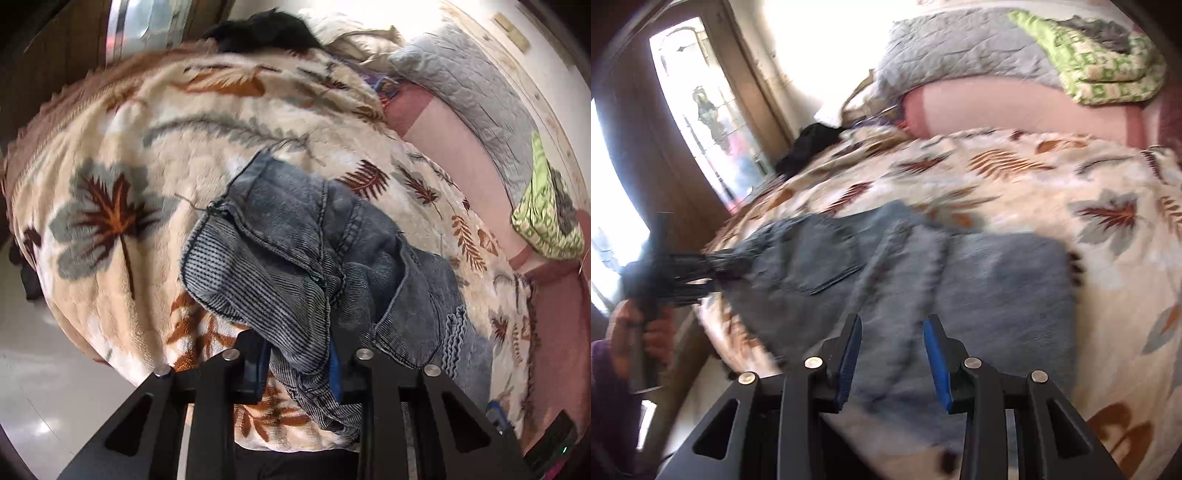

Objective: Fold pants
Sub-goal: 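Lift and fold the jeans over once more with the left gripper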

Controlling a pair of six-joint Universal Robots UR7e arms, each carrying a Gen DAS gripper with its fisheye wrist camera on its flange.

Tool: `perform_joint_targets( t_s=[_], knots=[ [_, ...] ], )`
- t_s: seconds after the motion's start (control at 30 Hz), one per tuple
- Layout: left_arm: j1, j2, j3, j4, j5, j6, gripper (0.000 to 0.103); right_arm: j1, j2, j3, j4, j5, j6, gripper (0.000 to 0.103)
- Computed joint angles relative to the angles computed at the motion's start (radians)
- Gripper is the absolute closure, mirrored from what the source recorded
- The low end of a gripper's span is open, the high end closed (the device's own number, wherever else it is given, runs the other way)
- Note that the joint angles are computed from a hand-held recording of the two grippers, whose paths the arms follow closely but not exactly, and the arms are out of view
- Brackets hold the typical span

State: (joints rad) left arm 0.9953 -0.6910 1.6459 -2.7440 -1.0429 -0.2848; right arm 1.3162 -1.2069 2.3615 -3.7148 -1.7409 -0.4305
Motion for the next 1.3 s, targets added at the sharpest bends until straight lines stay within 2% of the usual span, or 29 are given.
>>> perform_joint_targets(
  t_s=[0.1,0.17,0.33,0.43,0.57,0.7,0.8,0.87,0.9,0.97,1.03,1.07,1.13,1.17,1.23,1.3],
  knots=[
    [-0.053,-0.003,0.024,-0.045,0.061,0.067,0.084,-0.051,-0.013,0.003,-0.027,0.023,0.022,0.064],
    [-0.094,-0.003,0.042,-0.082,0.100,0.116,0.085,-0.086,-0.033,0.002,-0.015,0.042,0.073,0.064],
    [-0.201,0.025,0.067,-0.181,0.159,0.245,0.087,-0.138,-0.090,0.021,-0.021,0.105,0.138,0.064],
    [-0.273,0.054,0.080,-0.232,0.159,0.325,0.087,-0.170,-0.130,0.043,-0.038,0.142,0.171,0.064],
    [-0.359,0.094,0.112,-0.254,0.121,0.402,0.088,-0.231,-0.201,0.077,-0.060,0.196,0.232,0.064],
    [-0.431,0.180,0.116,-0.233,0.060,0.456,0.088,-0.295,-0.268,0.110,-0.091,0.239,0.279,0.064],
    [-0.451,0.270,0.079,-0.178,0.034,0.500,0.085,-0.333,-0.301,0.122,-0.097,0.254,0.310,0.064],
    [-0.451,0.306,0.038,-0.061,0.046,0.460,0.085,-0.361,-0.326,0.132,-0.095,0.262,0.336,0.064],
    [-0.443,0.304,0.028,-0.007,0.026,0.425,0.085,-0.371,-0.335,0.136,-0.093,0.269,0.344,0.064],
    [-0.440,0.276,0.046,-0.015,-0.001,0.433,0.084,-0.398,-0.354,0.141,-0.078,0.303,0.363,0.053],
    [-0.435,0.236,0.067,-0.031,-0.028,0.465,0.081,-0.397,-0.348,0.137,-0.086,0.302,0.364,0.052],
    [-0.428,0.201,0.081,-0.024,-0.068,0.469,0.078,-0.386,-0.342,0.131,-0.087,0.288,0.355,0.052],
    [-0.414,0.150,0.106,-0.011,-0.133,0.476,0.054,-0.366,-0.326,0.120,-0.080,0.274,0.339,0.052],
    [-0.414,0.124,0.120,-0.013,-0.144,0.484,0.050,-0.357,-0.317,0.119,-0.084,0.268,0.331,0.052],
    [-0.416,0.101,0.134,-0.037,-0.144,0.513,0.049,-0.324,-0.287,0.109,-0.110,0.233,0.300,0.052],
    [-0.418,0.086,0.155,-0.091,-0.108,0.545,0.049,-0.298,-0.260,0.105,-0.146,0.203,0.270,0.052]
  ],
)
